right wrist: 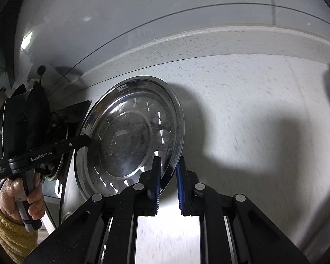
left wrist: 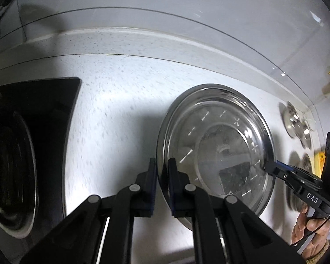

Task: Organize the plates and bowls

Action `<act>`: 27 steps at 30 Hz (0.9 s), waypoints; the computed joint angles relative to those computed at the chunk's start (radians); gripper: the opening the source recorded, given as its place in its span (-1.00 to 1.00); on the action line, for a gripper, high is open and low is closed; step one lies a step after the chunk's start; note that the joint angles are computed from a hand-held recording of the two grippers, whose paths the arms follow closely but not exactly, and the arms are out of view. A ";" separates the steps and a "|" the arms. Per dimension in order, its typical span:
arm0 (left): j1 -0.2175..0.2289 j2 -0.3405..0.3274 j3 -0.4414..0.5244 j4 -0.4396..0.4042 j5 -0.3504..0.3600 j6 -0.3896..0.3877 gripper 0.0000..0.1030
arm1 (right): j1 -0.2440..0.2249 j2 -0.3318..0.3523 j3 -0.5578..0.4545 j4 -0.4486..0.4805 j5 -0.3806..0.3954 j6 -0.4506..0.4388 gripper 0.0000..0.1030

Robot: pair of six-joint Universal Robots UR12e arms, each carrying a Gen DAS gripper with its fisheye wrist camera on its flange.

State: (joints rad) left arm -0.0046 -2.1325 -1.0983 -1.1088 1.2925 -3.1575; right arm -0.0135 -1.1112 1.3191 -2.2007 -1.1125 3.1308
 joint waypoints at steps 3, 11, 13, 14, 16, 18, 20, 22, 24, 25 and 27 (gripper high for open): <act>0.001 0.037 -0.038 0.020 -0.013 0.017 -0.84 | -0.001 -0.043 0.051 -0.028 -0.013 0.012 -0.76; 0.010 0.213 -0.257 0.172 -0.027 0.044 -0.84 | 0.025 -0.188 0.200 -0.102 -0.061 0.005 -0.76; 0.020 0.264 -0.318 0.207 -0.035 0.056 -0.84 | 0.038 -0.219 0.231 -0.120 -0.068 0.010 -0.76; 0.021 0.283 -0.344 0.224 -0.039 0.055 -0.84 | 0.046 -0.236 0.249 -0.128 -0.074 0.012 -0.76; 0.033 0.320 -0.389 0.240 -0.050 0.061 -0.84 | 0.056 -0.264 0.277 -0.138 -0.084 0.009 -0.75; 0.040 0.346 -0.422 0.236 -0.058 0.066 -0.84 | 0.059 -0.301 0.317 -0.139 -0.082 0.004 -0.75; 0.053 0.371 -0.460 0.230 -0.070 0.075 -0.84 | 0.070 -0.320 0.339 -0.135 -0.091 0.012 -0.75; 0.060 0.386 -0.486 0.216 -0.077 0.081 -0.84 | 0.074 -0.334 0.360 -0.130 -0.090 0.016 -0.75; 0.062 0.394 -0.507 0.195 -0.076 0.084 -0.84 | 0.078 -0.343 0.379 -0.122 -0.090 0.026 -0.75; 0.062 0.398 -0.518 0.185 -0.075 0.084 -0.84 | 0.081 -0.342 0.384 -0.115 -0.094 0.036 -0.75; 0.059 0.397 -0.528 0.168 -0.069 0.094 -0.83 | 0.082 -0.346 0.396 -0.097 -0.099 0.043 -0.75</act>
State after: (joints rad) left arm 0.0544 -1.7358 -1.6262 -0.9409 1.2231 -3.0634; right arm 0.0682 -1.4573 1.7155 -2.2980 -1.2117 3.1738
